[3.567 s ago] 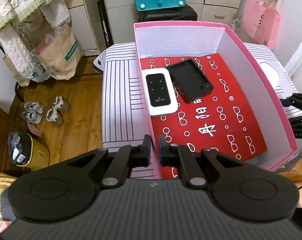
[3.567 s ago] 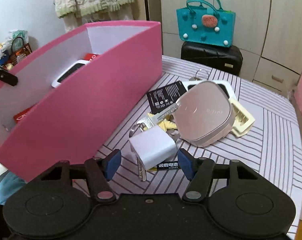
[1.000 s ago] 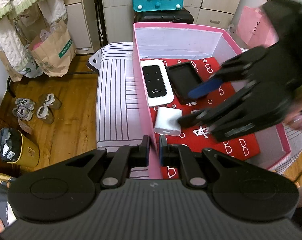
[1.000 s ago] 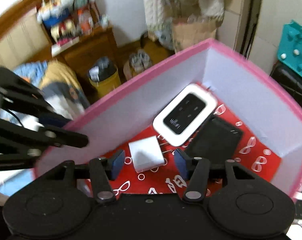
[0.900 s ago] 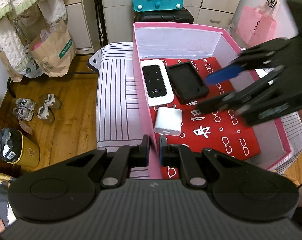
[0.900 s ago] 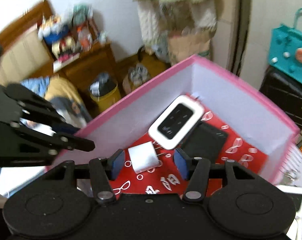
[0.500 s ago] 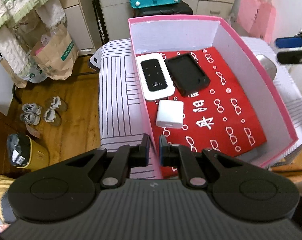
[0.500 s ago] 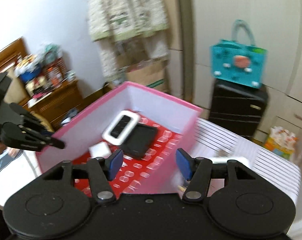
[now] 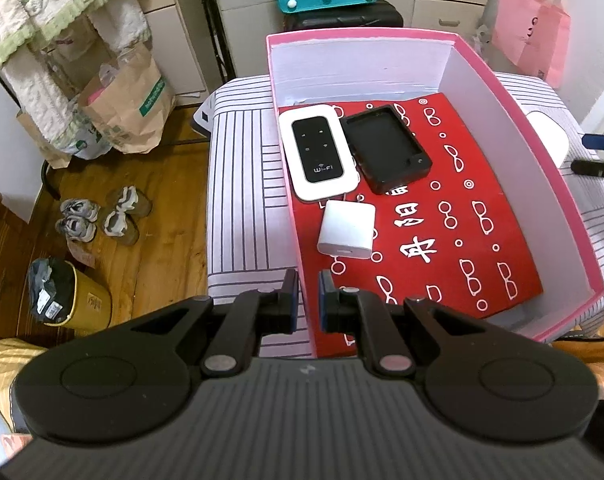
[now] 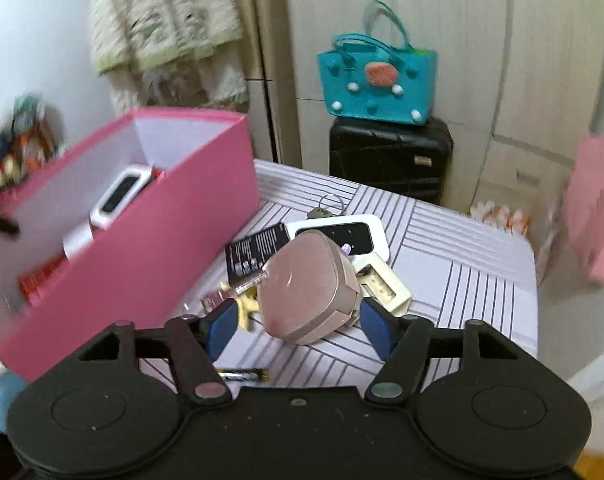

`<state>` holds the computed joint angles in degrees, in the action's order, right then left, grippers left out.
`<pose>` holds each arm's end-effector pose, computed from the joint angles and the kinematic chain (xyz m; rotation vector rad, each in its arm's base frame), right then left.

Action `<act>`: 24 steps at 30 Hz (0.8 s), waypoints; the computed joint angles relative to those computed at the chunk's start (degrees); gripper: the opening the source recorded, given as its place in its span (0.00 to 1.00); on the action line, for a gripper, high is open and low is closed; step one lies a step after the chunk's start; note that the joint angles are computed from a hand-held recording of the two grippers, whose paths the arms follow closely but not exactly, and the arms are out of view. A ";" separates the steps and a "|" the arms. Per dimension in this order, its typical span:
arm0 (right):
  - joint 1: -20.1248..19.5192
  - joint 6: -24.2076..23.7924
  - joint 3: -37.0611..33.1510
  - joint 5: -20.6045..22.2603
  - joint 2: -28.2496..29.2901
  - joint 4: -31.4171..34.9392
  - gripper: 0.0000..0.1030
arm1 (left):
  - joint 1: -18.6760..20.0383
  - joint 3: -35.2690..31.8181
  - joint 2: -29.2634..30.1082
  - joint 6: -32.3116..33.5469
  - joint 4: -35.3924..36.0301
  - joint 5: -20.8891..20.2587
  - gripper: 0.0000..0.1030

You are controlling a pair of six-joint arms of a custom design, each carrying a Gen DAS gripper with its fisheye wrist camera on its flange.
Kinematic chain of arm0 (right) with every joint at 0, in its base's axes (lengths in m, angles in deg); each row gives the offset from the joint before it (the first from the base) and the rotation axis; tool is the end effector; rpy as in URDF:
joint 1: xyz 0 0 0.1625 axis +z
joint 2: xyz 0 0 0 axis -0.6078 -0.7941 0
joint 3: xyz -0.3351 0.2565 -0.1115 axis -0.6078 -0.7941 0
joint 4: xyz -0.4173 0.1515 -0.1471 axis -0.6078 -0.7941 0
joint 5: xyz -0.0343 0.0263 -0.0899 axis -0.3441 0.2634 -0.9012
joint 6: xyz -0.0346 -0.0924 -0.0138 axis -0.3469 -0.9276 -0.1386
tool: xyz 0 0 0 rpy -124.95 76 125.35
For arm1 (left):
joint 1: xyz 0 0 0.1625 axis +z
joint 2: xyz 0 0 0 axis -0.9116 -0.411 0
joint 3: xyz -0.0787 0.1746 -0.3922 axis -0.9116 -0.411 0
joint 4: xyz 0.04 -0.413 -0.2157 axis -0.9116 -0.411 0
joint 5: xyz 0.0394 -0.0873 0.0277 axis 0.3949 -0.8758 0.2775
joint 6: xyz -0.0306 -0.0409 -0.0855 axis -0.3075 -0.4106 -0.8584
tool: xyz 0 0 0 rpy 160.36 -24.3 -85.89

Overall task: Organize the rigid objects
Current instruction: 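Move the right gripper back toward the silver-pink power bank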

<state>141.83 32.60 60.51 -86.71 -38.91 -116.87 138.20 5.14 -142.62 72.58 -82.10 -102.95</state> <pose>0.3206 -0.8189 0.0170 1.2295 -2.3833 0.6228 0.0080 -0.6717 0.4653 0.1882 2.2546 -0.5964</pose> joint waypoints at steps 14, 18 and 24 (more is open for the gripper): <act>-0.81 -15.37 -2.18 -1.82 5.65 -9.52 0.80 | -0.32 -0.81 0.62 -2.77 2.06 1.07 0.09; -1.16 -14.34 -3.10 -1.14 6.20 -8.76 0.80 | -0.33 -0.83 0.66 -2.87 2.11 1.06 0.09; -1.38 -17.88 -2.85 -0.52 7.60 -14.00 0.81 | -0.32 -0.84 0.67 -2.81 1.97 0.98 0.09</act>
<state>140.45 14.72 57.66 -87.22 -31.31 -130.87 137.88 4.30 -141.95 69.77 -80.14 -101.97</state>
